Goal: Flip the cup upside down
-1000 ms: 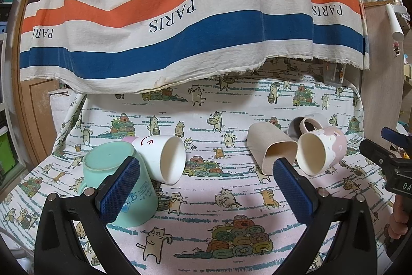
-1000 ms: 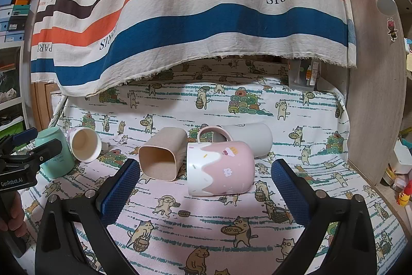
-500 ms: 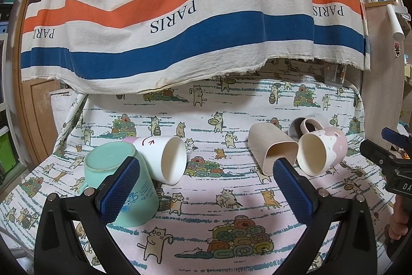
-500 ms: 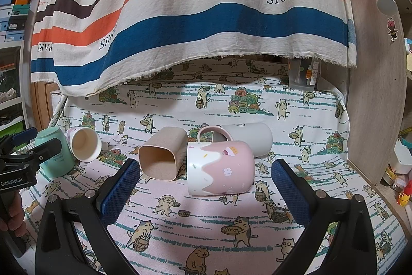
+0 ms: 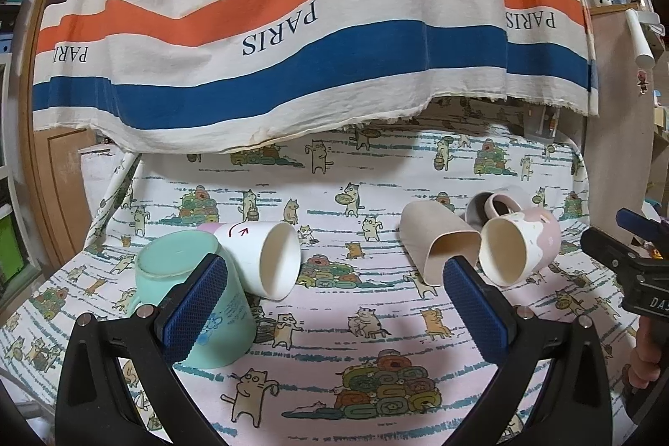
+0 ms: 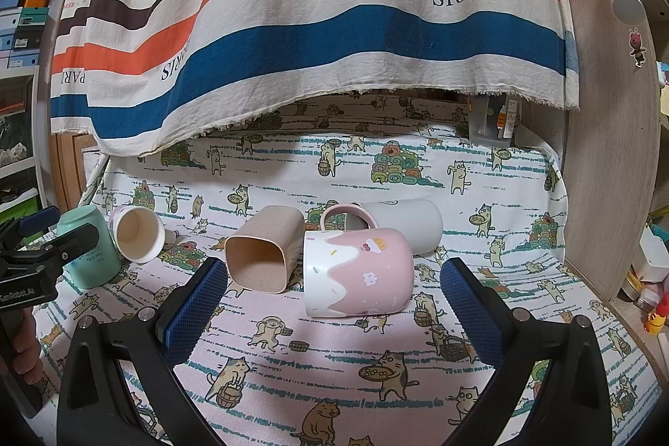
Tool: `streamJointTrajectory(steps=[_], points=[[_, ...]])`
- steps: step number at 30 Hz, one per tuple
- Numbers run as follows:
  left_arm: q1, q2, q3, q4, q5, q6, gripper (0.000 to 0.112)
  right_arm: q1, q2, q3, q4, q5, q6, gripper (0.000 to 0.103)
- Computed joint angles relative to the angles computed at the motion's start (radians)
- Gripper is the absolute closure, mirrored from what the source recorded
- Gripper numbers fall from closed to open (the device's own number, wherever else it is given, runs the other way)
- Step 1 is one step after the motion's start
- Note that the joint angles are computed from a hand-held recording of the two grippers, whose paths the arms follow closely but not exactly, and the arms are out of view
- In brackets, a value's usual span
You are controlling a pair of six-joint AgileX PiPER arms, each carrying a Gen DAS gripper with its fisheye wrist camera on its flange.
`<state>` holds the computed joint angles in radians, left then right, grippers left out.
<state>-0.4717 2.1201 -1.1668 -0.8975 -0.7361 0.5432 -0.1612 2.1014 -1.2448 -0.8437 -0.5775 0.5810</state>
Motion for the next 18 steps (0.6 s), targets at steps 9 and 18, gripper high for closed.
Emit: streamJointTrajectory(steps=[9, 18], points=[[-0.011, 0.006, -0.007, -0.094, -0.038, 0.047, 0.009, -0.001, -0.001, 0.003, 0.002, -0.002, -0.002, 0.001], [-0.014, 0.008, -0.008, -0.083, -0.04, 0.044, 0.009, -0.003, -0.003, 0.005, -0.001, -0.005, -0.001, 0.001]])
